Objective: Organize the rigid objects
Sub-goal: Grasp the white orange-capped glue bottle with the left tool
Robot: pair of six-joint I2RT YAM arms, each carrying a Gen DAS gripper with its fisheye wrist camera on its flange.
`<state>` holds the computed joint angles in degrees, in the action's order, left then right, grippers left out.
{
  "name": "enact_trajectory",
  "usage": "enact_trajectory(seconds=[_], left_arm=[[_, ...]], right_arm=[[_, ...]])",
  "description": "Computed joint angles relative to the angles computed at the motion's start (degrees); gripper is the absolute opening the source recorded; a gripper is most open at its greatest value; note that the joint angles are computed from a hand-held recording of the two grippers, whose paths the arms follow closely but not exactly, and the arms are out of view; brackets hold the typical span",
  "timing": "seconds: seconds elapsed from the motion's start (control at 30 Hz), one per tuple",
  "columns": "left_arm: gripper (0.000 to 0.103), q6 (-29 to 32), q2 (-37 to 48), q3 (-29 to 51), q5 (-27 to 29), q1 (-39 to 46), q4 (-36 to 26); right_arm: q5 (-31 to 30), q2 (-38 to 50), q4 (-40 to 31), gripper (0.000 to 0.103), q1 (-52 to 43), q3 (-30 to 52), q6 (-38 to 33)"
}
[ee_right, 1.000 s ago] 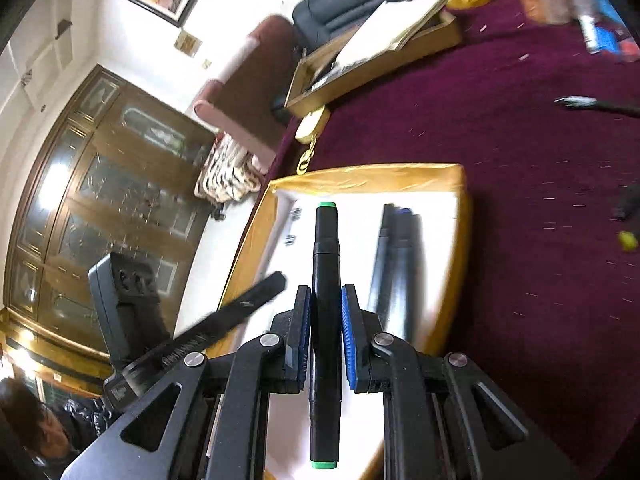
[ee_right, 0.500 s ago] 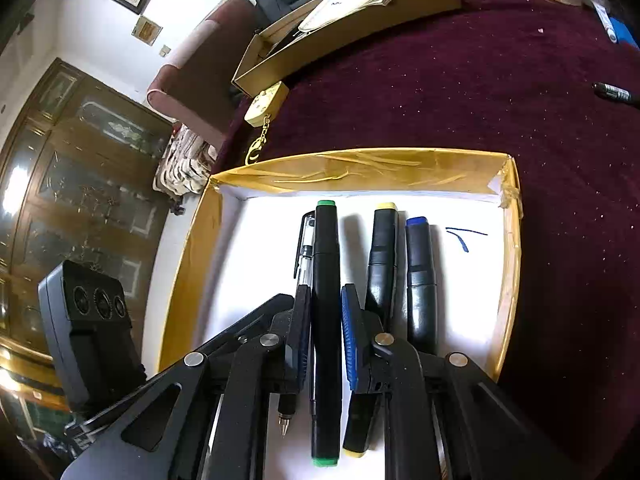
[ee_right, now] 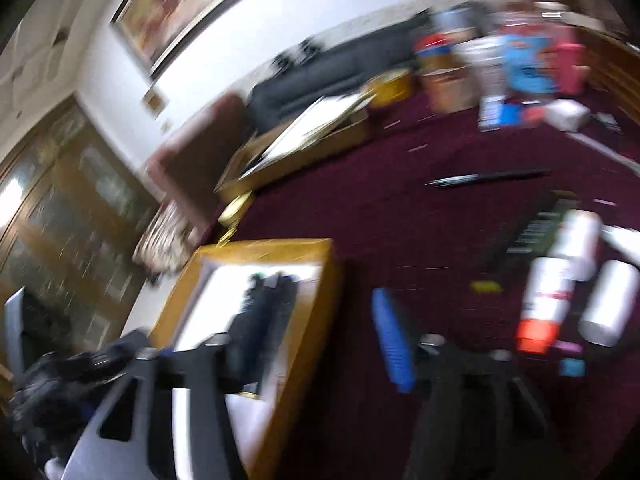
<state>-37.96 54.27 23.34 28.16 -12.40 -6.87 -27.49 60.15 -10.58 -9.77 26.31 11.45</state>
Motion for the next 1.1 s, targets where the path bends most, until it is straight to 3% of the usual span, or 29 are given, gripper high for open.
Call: enact_trajectory(seconds=[0.13, 0.23, 0.37, 0.6, 0.87, 0.97, 1.07, 1.1], left_arm=[[0.074, -8.6, -5.01, -3.13, -8.81, -14.96, 3.26], [0.074, -11.56, 0.23, -2.51, -14.07, -25.0, 7.22], [0.074, -12.38, 9.5, 1.42, -17.69, -32.51, 9.74], [0.074, -12.56, 13.76, 4.41, -22.51, -36.62, 7.12], [0.074, -12.12, 17.97, 6.27, -27.59, -38.88, 5.04], [0.074, -12.01, 19.34, 6.5, -27.63, -38.94, 5.48], [0.074, -12.01, 19.8, 6.42, -27.73, -39.28, 5.36], [0.074, -11.98, 19.66, 6.11, -27.98, -39.38, 5.43]], right_arm=[[-7.51, 3.88, -6.81, 0.053, -20.9, 2.47, -11.99], [-10.85, 10.71, -9.83, 0.053, -33.18, 6.55, -19.34], [-12.69, 17.02, -12.14, 0.053, -39.18, 11.9, -24.39], [-11.77, 23.38, -9.66, 0.053, -36.99, 15.07, -23.18], [-14.11, 26.38, -10.44, 0.053, -29.13, 14.74, -27.8], [-10.48, 26.86, -6.83, 0.053, -25.58, 13.19, -24.95], [-2.8, 28.84, -2.96, 0.051, -20.33, 13.21, -20.56], [-0.93, 28.54, -1.68, 0.037, -19.26, 12.6, -19.76]])
